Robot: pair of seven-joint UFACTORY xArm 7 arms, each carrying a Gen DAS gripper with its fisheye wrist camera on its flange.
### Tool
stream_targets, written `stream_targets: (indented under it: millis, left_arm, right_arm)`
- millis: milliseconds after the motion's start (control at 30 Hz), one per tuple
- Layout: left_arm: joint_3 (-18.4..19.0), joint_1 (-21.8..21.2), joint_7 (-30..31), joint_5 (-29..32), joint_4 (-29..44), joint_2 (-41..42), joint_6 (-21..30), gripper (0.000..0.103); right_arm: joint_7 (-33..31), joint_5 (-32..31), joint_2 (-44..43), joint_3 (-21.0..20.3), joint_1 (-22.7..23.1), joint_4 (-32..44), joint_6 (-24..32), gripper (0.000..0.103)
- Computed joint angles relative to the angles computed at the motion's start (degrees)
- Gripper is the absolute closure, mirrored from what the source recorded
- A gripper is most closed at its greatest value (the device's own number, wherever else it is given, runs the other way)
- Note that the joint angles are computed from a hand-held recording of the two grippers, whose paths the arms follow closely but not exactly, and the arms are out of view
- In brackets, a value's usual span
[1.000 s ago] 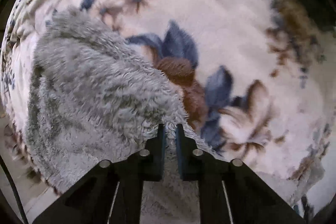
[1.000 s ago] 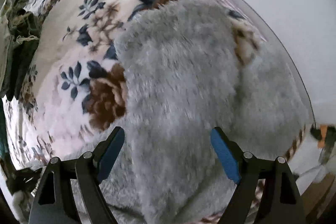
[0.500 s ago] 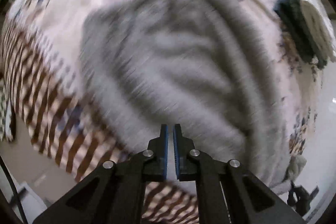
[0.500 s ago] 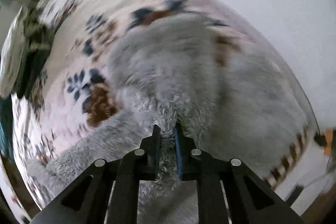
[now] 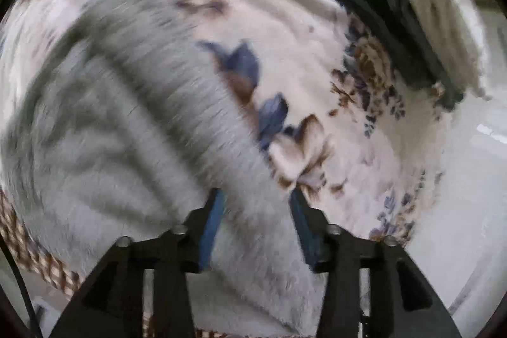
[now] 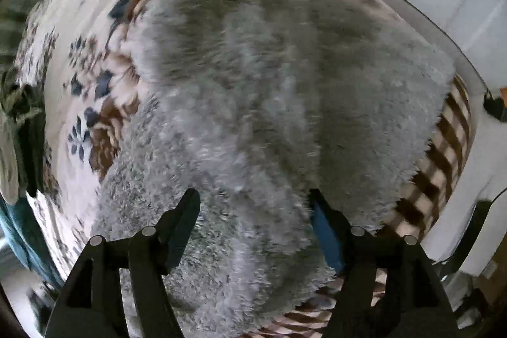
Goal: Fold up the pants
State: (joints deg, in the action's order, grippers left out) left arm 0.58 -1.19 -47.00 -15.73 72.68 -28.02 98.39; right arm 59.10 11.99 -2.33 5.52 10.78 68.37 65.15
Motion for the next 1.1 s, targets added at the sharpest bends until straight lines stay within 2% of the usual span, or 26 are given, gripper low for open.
stream_targets:
  millis: [100,267,300,367,400,500,633,700,733,767,833,867,967,1000,1100]
  left_arm:
    - [-0.81,-1.01,2.71,3.34,3.89,8.8,5.85,0.047]
    - [-2.31,-1.96,5.27,5.67,2.47,15.86,12.53,0.048]
    - [-2.84,-2.25,5.38,6.7,1.58,15.65,12.4,0.065]
    - [-3.63,-2.66,5.1,9.03,1.02,14.14,11.33,0.089]
    - [-3.58,-2.6,4.89,9.2,0.04,11.75,9.67,0.094]
    - [-3.16,-2.21,4.83,9.04,-2.0,4.58,6.93,0.096]
    - [-2.82,-0.66,2.85,9.09,-3.85,-9.93,7.31,0.096]
    - [-2.71,0.56,1.52,9.49,-4.91,-16.66,9.52,0.096]
    - [-2.02,1.02,-1.13,9.58,-5.86,-21.95,11.75,0.096]
    - [-1.8,2.68,-1.38,9.04,-7.35,-24.84,11.58,0.095]
    - [-0.42,4.8,-4.72,8.5,-12.85,-34.16,15.06,0.095]
    - [-0.3,5.67,-4.71,7.68,-15.56,-37.05,14.88,0.093]
    - [2.51,8.21,-6.85,6.29,-24.95,-48.21,20.23,0.093]
    - [3.09,9.42,-7.9,4.41,-27.9,-50.37,20.5,0.093]
    - [3.45,10.83,-9.64,1.21,-28.79,-55.37,23.71,0.093]
  right_arm:
    - [0.44,-0.69,2.59,0.43,0.52,1.77,-0.44,0.031]
    - [0.83,2.48,2.24,-0.28,-0.01,-0.1,-1.81,0.031]
    - [0.73,2.98,1.66,-0.45,-0.22,-0.9,-2.33,0.031]
    - [0.31,3.27,1.37,-0.66,-0.56,-1.38,-2.36,0.031]
    - [0.19,3.32,0.93,-0.78,-0.75,-1.79,-2.41,0.031]
    - [0.3,3.41,0.55,-0.88,-1.07,-1.98,-2.76,0.031]
    - [0.3,1.02,-0.33,-0.66,-1.14,-1.16,-1.43,0.031]
    - [-0.1,0.12,-2.01,-0.9,-1.42,-1.82,-0.36,0.031]
    - [0.11,-0.47,-2.06,-0.78,-1.41,-1.64,0.38,0.031]
    - [-0.11,-0.51,-2.52,-0.85,-1.49,-2.03,0.83,0.031]
    - [-0.68,-0.09,-3.2,-1.0,-1.63,-2.91,1.71,0.031]
    - [-1.14,0.51,-3.29,-1.0,-1.6,-3.4,1.59,0.031]
    - [-2.68,0.08,-2.99,-0.62,-1.28,-3.15,2.73,0.031]
    - [-3.05,0.19,-2.97,-0.45,-1.09,-3.09,2.34,0.031]
    - [-4.47,-0.05,-4.21,0.14,-0.36,-3.23,0.12,0.031]
